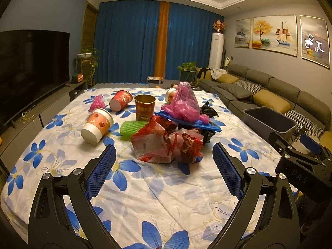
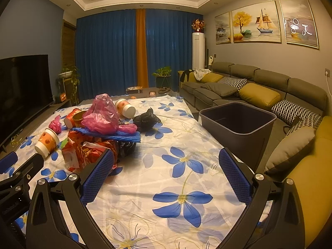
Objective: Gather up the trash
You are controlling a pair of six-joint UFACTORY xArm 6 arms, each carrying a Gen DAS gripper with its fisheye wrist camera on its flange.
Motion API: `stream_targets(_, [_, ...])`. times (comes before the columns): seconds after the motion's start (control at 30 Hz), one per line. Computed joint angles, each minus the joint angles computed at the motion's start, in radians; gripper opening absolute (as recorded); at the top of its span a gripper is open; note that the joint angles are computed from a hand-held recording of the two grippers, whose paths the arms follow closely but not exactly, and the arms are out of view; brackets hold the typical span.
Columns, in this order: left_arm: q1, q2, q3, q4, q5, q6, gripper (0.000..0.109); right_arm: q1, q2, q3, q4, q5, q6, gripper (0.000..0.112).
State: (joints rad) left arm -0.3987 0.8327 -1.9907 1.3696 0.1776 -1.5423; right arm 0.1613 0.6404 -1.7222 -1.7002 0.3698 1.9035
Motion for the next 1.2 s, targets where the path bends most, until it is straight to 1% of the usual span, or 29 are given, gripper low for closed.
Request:
stream_targets(0.83, [-0.002, 0.001, -0.003, 0.013, -0.004, -0.008, 0.093, 0.003, -0.002, 0.004, -0.021, 0.003, 0.019, 0.098])
stream_targets(1.2, [-0.004, 0.009, -0.011, 0.000, -0.007, 0.003, 0.092, 0.000, 0.014, -0.016, -0.036, -0.012, 0.026, 0.098])
